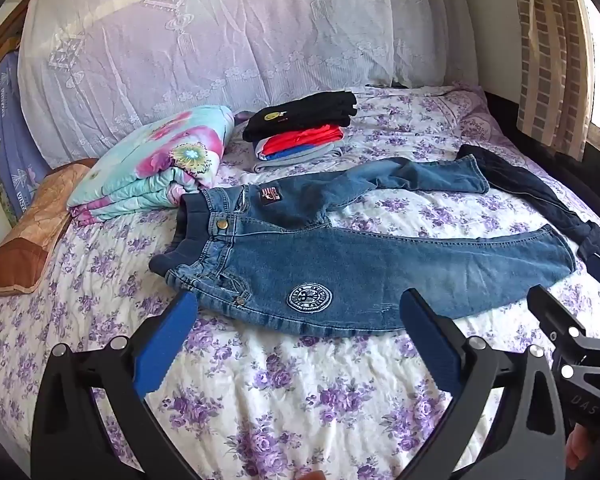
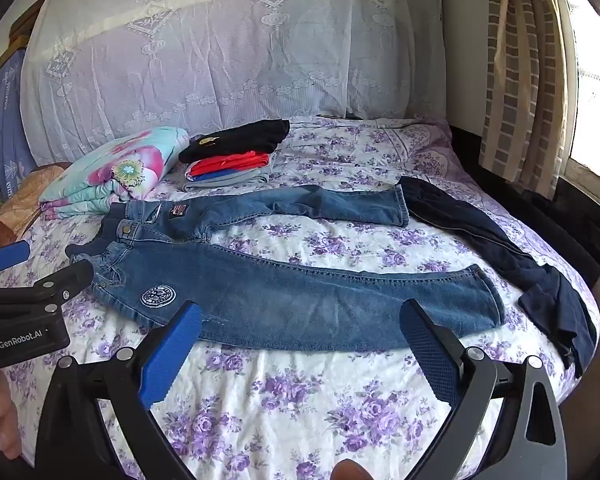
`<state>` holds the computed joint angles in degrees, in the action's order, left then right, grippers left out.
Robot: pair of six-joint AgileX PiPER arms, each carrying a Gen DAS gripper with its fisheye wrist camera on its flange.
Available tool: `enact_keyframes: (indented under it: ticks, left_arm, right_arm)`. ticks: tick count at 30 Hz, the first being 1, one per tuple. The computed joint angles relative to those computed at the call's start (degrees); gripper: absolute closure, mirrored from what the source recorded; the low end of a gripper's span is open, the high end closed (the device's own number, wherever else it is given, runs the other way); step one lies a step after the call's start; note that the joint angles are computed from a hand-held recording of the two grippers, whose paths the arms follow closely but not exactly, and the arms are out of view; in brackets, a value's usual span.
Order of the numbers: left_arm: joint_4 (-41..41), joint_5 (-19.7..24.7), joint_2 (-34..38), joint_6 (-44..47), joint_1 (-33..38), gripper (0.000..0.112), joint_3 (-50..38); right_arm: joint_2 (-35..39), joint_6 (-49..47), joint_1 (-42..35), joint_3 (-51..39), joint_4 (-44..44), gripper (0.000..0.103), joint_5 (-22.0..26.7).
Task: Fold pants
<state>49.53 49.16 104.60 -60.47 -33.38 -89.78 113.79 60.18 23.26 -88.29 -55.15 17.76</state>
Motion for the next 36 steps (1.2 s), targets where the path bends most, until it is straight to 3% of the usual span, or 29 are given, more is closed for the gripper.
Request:
enact_keyframes:
  ticks: [4, 9, 26, 36]
  left_arm:
    - [-0.9, -3.2, -2.5, -2.2, 1.5, 0.013, 4.0]
    - [-2.4, -1.5, -0.8, 0.1, 1.6, 0.013, 1.3]
    - [-2.3, -2.0, -0.8, -0.2, 1.8, 0.013, 1.4]
    - [-2.8, -1.3, -0.9, 0.9, 1.6, 0.013, 1.1]
  right_arm:
    - [0.1, -1.0, 0.1, -0.2, 1.1, 0.003, 0.3]
    - [0.2, -2.2, 0.2, -0.5, 2.1, 0.003, 0.8]
    - [-0.4, 3.1, 0.3, 1.4, -2.9, 0.003, -0.4]
    - [0.2, -1.6, 0.5, 0.1, 1.6, 0.003, 0.2]
